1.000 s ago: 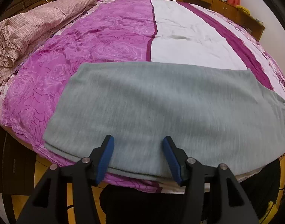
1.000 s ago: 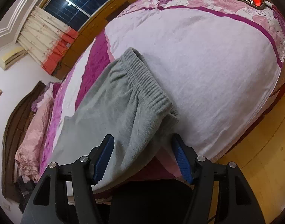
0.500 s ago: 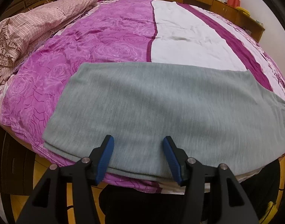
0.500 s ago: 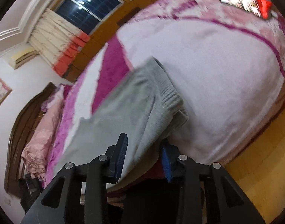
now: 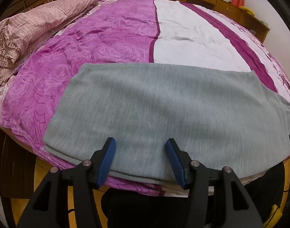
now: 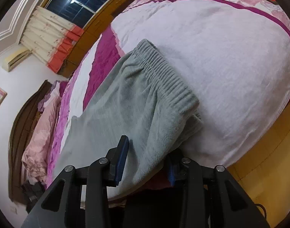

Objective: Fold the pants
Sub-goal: 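Move the open right tool to the grey pants' elastic waistband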

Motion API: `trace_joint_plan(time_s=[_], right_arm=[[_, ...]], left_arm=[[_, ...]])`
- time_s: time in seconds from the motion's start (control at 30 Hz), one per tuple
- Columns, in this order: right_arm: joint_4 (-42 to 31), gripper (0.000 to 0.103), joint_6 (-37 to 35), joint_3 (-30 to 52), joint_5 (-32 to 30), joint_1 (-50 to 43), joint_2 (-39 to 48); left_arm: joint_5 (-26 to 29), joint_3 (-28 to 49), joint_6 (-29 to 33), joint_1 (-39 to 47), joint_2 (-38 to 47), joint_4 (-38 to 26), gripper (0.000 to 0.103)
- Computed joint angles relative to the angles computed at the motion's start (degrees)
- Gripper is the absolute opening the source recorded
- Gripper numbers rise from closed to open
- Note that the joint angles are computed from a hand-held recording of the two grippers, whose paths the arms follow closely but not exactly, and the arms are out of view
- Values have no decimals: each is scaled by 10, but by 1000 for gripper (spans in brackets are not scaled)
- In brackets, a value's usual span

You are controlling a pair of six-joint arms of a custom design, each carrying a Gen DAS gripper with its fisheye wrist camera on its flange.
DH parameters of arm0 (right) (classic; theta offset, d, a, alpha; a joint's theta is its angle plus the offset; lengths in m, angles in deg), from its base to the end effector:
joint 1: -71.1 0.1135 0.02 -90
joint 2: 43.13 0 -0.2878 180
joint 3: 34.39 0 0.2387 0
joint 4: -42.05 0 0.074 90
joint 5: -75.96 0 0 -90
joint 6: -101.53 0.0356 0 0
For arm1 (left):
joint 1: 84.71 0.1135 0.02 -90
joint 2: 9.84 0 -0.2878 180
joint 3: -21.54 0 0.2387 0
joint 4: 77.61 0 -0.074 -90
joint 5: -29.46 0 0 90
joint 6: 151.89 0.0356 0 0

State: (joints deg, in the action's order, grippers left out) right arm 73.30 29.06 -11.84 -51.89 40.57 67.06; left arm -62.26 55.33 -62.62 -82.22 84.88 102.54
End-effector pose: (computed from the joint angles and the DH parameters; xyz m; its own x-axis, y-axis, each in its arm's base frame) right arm 0.1710 -0.0755 0.0601 -0.6514 0.6603 -0.3739 0.3196 0.6857 0.6540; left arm 0.2129 0.0103 0.0961 -0.8711 -0.0506 -0.4885 -0.0692 0.9974 0.0200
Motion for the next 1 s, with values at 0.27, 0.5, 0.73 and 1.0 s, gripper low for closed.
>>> trace_joint_plan(time_s=[0.27,0.5,0.73,1.0], right_arm=[[-24,29,1,19,22,23,0],[-98,32,-31,43,44,39,-29],[-125,32,23,46,30,39,-75],[-209,11,13,43,126,110,-220]], left_arm=[[19,2,8,15,-40,-52,58],[19,-5,14,19,-105,-96,58],[36,-11,32,45,-152,-135,58],[56,-14,55,96,-173,-156,58]])
